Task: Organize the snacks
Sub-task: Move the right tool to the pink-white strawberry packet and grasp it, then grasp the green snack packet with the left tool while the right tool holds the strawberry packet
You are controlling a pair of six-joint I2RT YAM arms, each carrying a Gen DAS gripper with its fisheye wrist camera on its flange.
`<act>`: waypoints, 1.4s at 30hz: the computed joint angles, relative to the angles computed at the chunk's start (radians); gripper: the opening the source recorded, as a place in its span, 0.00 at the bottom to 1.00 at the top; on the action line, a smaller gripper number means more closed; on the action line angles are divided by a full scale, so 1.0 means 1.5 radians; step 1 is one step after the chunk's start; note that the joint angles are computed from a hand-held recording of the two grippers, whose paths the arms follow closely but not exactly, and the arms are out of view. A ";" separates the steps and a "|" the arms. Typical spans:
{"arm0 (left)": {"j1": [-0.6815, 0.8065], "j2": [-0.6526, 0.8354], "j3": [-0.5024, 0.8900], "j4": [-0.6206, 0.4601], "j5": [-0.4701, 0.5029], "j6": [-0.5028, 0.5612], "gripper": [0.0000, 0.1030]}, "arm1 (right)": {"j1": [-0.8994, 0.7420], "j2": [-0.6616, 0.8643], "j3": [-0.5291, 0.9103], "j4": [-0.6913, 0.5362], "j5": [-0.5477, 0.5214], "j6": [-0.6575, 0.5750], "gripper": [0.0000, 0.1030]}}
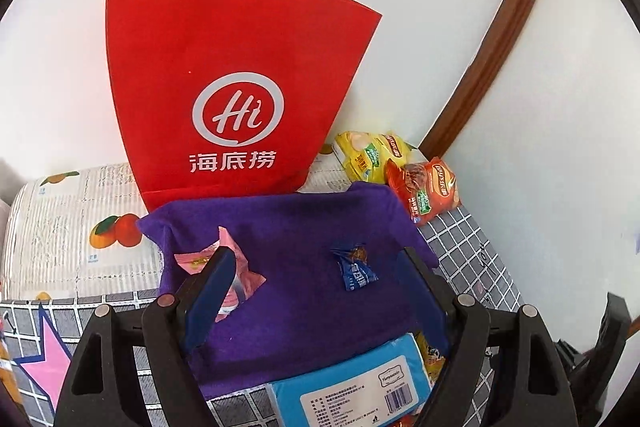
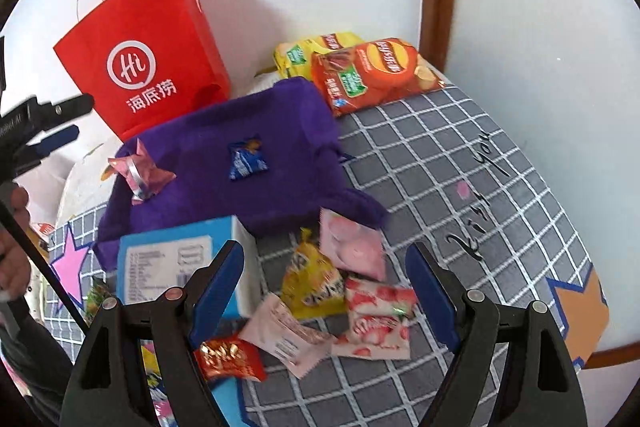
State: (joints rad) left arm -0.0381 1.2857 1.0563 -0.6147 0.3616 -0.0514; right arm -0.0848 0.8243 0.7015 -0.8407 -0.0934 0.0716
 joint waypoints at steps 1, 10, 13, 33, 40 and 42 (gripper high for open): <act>-0.001 0.000 0.000 -0.001 -0.002 0.001 0.79 | -0.005 -0.009 -0.008 0.000 0.000 -0.008 0.80; -0.019 -0.013 -0.005 0.004 -0.028 0.000 0.79 | -0.062 -0.014 -0.092 0.039 -0.001 -0.086 0.77; -0.019 -0.014 -0.006 0.008 -0.027 0.000 0.79 | -0.121 0.013 -0.119 0.057 -0.047 -0.117 0.76; -0.061 -0.063 -0.032 -0.008 -0.074 -0.018 0.79 | -0.140 0.086 -0.231 0.219 -0.036 -0.133 0.52; -0.003 -0.161 -0.077 -0.088 -0.065 0.015 0.79 | -0.179 -0.010 -0.208 0.111 -0.086 -0.166 0.52; 0.017 -0.192 -0.089 -0.112 -0.061 0.027 0.79 | -0.182 -0.056 -0.200 0.072 -0.094 -0.176 0.52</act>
State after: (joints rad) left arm -0.0134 0.9978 0.9222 -0.7829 0.2701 -0.0104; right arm -0.3579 0.7404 0.4012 -0.7330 -0.2345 -0.1925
